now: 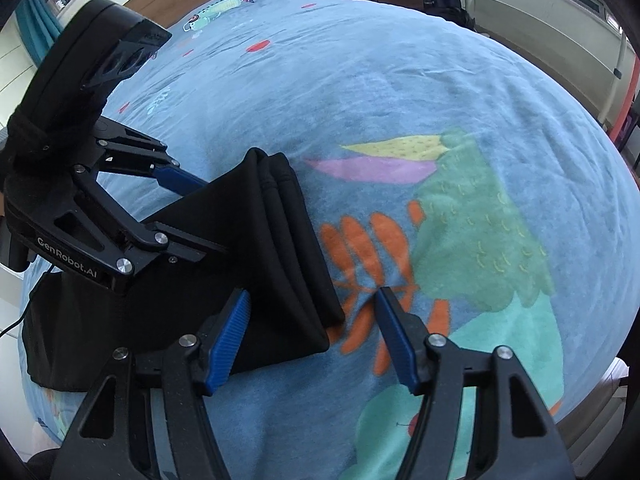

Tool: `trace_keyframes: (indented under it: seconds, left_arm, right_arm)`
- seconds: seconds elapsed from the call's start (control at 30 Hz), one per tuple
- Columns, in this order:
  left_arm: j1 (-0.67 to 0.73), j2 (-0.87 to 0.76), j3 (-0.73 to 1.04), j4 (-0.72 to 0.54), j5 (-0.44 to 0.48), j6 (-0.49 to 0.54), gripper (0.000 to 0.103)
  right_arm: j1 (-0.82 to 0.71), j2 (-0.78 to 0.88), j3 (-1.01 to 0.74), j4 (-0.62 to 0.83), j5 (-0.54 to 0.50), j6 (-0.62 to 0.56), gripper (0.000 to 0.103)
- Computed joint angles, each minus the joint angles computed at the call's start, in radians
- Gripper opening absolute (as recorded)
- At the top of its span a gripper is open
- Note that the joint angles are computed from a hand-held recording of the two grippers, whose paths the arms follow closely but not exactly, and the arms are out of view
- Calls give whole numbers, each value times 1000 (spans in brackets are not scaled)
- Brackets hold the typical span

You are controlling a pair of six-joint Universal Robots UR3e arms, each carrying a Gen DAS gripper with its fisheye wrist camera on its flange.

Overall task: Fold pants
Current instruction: 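Close the left gripper on the leg ends while the right gripper grasps them too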

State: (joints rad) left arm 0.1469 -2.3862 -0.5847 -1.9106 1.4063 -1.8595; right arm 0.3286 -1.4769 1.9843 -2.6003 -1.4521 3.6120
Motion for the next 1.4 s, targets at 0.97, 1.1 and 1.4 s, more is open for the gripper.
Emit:
trace_keyframes:
  seconds: [0.97, 1.1, 1.4]
  left_arm:
    - [98, 249, -294, 7, -52, 279, 21]
    - [89, 290, -366, 54, -38, 279, 21]
    - [48, 405, -541, 214, 17, 260, 21]
  right_arm:
    - [-83, -40, 48, -19, 154, -176, 38]
    - [-170, -13, 81, -33, 298, -240, 40]
    - [-89, -56, -24, 113, 195, -232, 0]
